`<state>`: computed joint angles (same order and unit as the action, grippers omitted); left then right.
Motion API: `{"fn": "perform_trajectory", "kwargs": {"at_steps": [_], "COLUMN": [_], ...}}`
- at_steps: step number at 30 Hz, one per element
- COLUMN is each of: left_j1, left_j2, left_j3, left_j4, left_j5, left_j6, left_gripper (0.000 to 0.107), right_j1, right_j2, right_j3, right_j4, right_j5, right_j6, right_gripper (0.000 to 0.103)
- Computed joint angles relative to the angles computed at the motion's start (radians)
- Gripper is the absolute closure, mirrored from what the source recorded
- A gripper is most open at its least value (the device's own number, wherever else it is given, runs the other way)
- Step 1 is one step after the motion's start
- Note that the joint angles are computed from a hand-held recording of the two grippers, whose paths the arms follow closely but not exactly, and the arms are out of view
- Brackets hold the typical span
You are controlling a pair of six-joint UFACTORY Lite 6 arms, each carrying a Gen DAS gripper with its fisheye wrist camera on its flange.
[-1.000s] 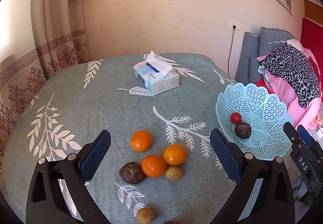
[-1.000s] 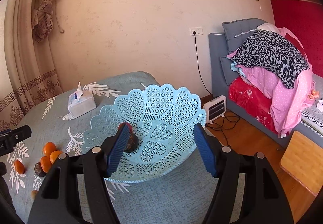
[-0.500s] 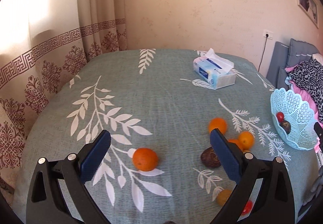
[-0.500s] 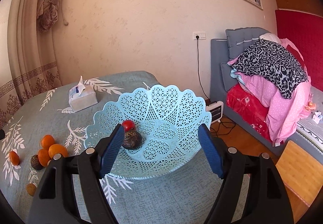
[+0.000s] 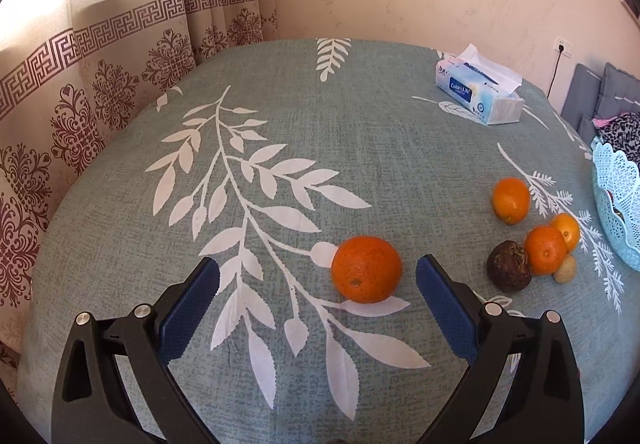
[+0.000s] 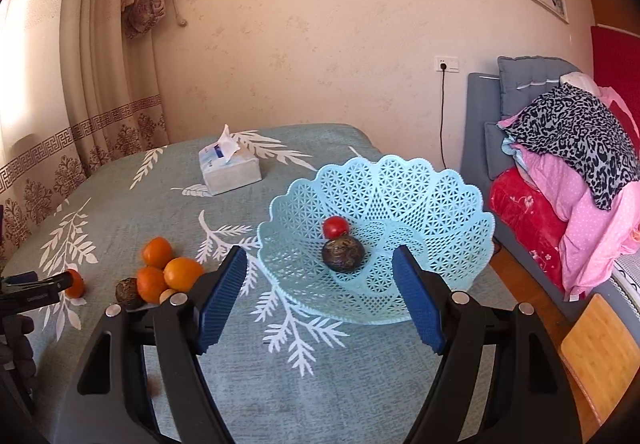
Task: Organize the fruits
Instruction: 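Grasp large orange with left tool while right tool grasps oval orange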
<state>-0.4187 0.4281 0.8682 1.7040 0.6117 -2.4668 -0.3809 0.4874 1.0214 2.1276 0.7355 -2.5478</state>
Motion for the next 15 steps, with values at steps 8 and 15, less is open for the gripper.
{"fn": "perform_trajectory", "kwargs": {"at_steps": [8,15], "left_j1": [0.03,0.066], "left_j2": [0.059,0.062], "left_j3": [0.055,0.04], "left_j4": [0.074,0.263], "left_j5": [-0.06,-0.136], "left_j6": [-0.021,-0.186], "left_gripper": [0.026,0.068], "right_j1": [0.07,0.131], "right_j2": [-0.022,-0.015], "right_j3": [-0.023,-0.027], "right_j4": [-0.129,-0.244], "right_j5": [-0.035,-0.06], "right_j6": [0.107,0.204], "right_gripper": [0.026,0.026]}}
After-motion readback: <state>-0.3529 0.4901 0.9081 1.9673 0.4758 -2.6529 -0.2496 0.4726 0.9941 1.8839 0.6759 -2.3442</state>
